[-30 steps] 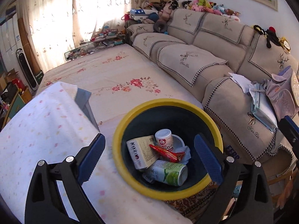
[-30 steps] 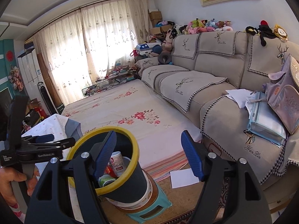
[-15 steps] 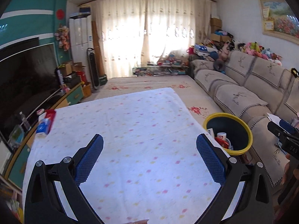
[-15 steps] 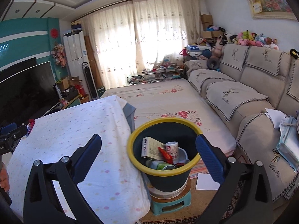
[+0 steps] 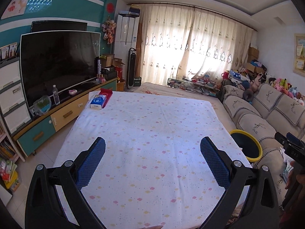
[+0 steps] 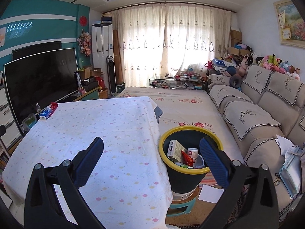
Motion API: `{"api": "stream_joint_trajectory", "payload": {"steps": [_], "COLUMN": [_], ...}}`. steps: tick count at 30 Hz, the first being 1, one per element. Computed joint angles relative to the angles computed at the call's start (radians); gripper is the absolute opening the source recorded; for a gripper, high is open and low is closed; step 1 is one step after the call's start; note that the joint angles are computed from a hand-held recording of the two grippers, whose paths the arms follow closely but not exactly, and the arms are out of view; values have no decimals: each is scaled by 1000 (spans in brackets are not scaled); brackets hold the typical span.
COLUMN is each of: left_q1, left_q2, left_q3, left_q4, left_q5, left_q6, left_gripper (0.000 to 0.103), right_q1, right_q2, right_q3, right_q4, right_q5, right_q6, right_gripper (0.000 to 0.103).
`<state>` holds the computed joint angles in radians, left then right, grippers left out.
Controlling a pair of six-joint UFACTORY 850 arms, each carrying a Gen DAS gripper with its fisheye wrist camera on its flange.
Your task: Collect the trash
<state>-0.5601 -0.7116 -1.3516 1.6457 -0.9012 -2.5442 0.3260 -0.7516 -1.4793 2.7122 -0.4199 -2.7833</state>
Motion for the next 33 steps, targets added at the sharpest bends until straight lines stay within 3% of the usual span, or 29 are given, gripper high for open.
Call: {"api": "stream_joint_trajectory", "payload": {"steps": [6,17,33], "left_q1": [-22,-3,-6], "left_q2": [7,-22,-21], "left_q3": [0,-62,-72], "left_q4": [-34,-50,-51], "left_q5": [-57,-17,-19], "left_q6": [29,80,93], "left_gripper": [98,98,98], "right_q1": [3,-9,-5], "right_q2": [-3,-19,-21], "right_q3": [-7,-27,-30], "right_q4": [-40,-62,-60], "right_q5": [4,11,16], "right_q6": [41,78,82], "right_gripper": [96,96,96]}}
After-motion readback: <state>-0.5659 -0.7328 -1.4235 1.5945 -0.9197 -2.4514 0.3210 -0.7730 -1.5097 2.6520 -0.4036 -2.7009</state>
